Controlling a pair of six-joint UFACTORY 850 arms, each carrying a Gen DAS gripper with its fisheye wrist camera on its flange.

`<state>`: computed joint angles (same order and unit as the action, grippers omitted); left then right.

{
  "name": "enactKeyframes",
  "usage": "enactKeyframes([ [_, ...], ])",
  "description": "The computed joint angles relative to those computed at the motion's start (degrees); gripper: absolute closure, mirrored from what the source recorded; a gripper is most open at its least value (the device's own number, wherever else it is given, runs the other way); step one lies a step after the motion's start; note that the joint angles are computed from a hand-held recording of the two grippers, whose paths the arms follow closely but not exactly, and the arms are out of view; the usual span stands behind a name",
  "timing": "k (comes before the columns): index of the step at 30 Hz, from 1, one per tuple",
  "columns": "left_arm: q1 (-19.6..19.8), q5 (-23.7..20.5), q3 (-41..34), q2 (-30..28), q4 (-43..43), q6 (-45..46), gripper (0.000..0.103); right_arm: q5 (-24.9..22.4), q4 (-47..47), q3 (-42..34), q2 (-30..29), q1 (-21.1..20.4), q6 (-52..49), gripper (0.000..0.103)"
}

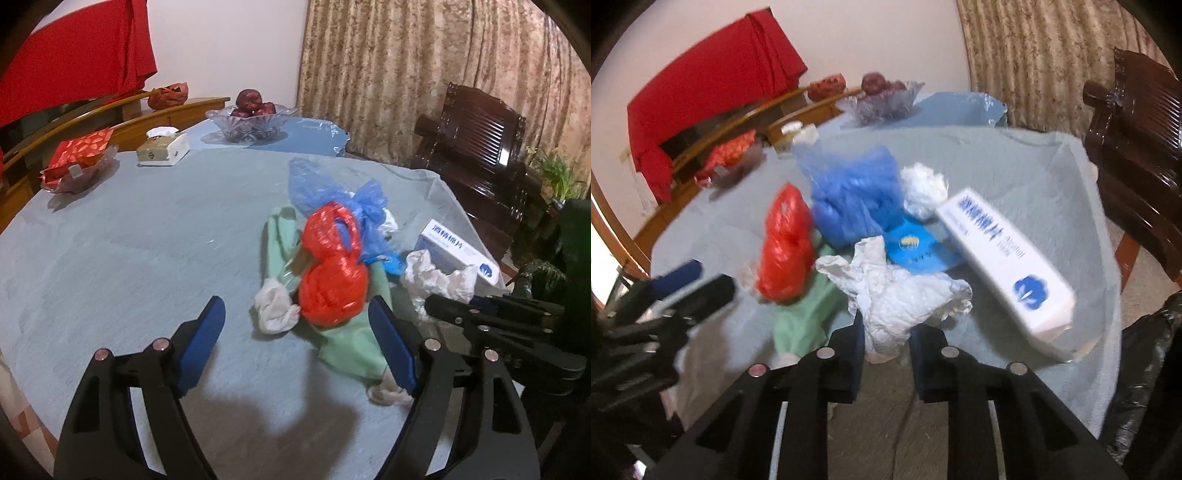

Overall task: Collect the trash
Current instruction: 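Grasp the white tissue with the right tool while the left tool grasps the red plastic bag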

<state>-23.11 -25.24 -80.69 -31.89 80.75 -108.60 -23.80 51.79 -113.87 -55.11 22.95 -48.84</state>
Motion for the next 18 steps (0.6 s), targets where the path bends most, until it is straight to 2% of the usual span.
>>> enactKeyframes([
  [8,0.0,0.3,-5.4,-3.7,-2.7,3.6,0.030,1.6,3.3,2.0,2.2,-1.1,-3.3,0.082],
  [13,-0.2,-1.0,-10.4,-7.4,-6.8,9.3,0.035,2.2,3.3,2.4,2.4,-1.3,-3.3,0.082],
  [15,-0.1,-1.3,-11.9,-8.6,-9.2,11.9,0.039,2.2,3.8,2.6,2.5,-1.5,-3.6,0.082],
  [18,0.3,-1.2,-13.9,-10.2,-13.9,16.8,0.056,2.3,4.4,3.0,2.8,-1.7,-4.1,0.082],
])
